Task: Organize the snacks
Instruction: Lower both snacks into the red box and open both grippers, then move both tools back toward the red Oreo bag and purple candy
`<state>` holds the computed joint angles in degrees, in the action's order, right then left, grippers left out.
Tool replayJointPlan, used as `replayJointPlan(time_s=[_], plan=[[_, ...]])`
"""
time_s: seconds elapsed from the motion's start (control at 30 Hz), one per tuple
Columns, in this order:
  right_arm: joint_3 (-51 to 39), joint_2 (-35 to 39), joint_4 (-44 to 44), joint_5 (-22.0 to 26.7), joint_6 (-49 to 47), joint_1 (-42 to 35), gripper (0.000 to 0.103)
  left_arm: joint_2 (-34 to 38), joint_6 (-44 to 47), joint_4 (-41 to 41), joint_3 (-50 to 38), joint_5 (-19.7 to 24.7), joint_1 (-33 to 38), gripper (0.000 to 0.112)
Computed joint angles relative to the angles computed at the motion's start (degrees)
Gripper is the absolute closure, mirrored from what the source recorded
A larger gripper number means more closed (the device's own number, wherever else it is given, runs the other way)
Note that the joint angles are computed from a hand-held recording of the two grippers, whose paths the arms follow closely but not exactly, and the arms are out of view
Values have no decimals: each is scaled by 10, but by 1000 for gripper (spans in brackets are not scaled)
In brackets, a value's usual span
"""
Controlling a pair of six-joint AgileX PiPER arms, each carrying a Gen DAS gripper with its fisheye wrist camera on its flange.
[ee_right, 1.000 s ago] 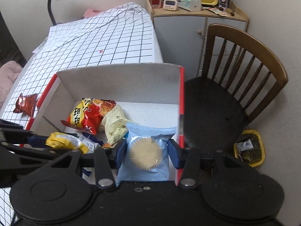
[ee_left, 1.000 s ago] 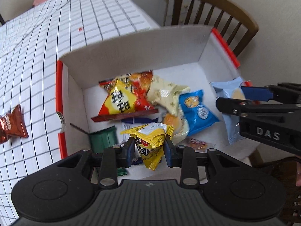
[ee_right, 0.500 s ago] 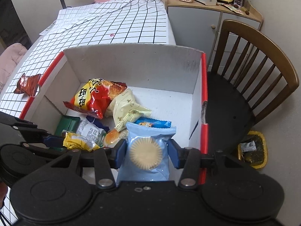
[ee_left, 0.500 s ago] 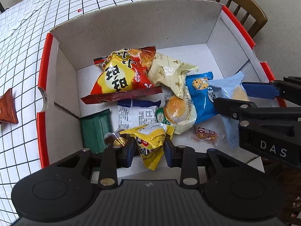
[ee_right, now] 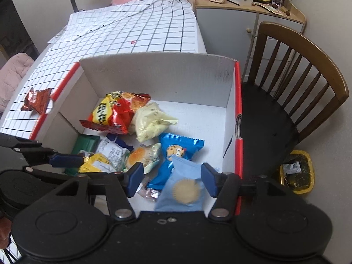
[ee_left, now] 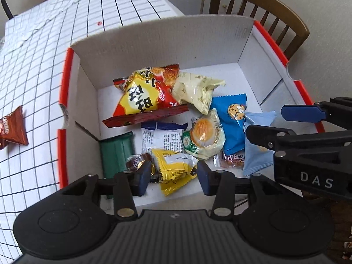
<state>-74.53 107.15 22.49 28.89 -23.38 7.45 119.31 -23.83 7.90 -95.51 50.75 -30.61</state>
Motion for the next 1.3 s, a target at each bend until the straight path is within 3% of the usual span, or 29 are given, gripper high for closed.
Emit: replayJointPlan(time_s=[0.47,0.73,0.97,1.3], plan=[[53,-96,50,11,-47,1,24,-136,-62,41,127,-57,3,55],[59,-145,35,21,-17,25,15,-223,-88,46,197,-76,24,49],[51,-166,30,25,13,62,10,-294,-38,-6,255,-99,79,42],[6,-153,-97,0,189,172,4,-369,147,-137,318,-128,226,29]])
